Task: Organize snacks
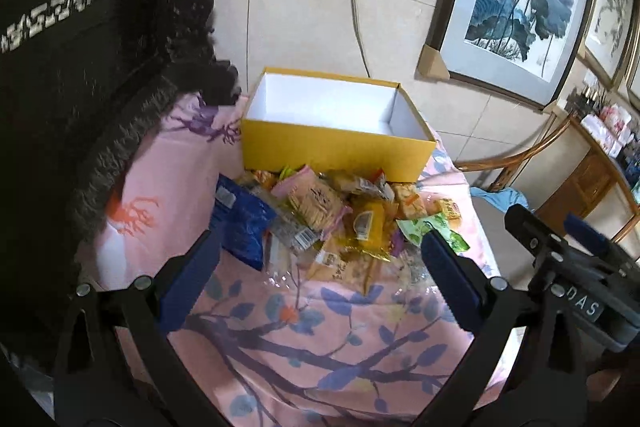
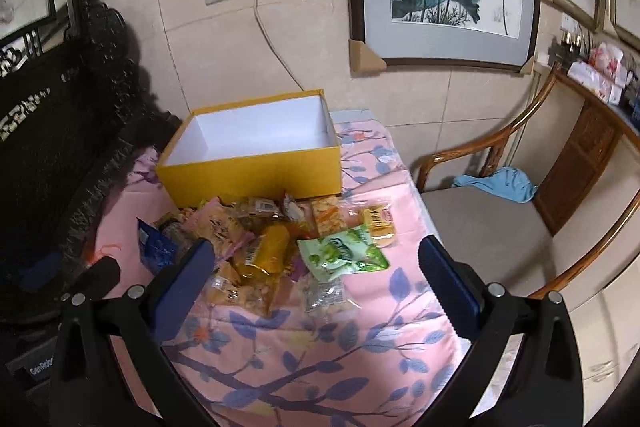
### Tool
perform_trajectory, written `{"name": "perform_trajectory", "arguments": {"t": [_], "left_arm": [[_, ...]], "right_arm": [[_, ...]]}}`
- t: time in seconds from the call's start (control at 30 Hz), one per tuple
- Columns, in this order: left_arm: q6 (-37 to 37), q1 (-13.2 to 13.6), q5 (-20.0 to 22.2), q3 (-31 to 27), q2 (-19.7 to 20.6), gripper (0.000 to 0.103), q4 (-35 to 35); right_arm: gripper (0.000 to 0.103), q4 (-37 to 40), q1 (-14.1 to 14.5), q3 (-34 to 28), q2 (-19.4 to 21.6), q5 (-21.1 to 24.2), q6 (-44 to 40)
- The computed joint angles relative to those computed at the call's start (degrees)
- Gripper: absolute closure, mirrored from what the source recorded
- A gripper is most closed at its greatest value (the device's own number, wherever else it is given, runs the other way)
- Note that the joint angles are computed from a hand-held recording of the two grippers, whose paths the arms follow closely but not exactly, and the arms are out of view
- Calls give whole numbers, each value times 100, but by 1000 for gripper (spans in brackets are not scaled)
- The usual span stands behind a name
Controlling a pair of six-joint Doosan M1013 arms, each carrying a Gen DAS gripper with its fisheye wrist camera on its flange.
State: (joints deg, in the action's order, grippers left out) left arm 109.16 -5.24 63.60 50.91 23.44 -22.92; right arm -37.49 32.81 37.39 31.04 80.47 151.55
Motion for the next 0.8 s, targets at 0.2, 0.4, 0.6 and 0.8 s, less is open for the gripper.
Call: {"name": "perform_trajectory", "arguments": {"t": [0.2, 0.4, 0.6, 0.8], "left_arm": [[-361, 70, 304, -35, 94, 70, -151], [-157, 107, 451, -14, 131, 93, -514], [391, 128, 170, 122, 39, 103, -937], [703, 32, 195, 158, -4, 103, -752]], "right_arm": [[39, 679, -90, 759, -394, -1387, 180], [57, 1197, -204, 1239, -628, -2383, 234], [97, 1202, -217, 1310, -656, -2554, 342], [103, 1442, -216, 1210, -609, -2402, -88]]}}
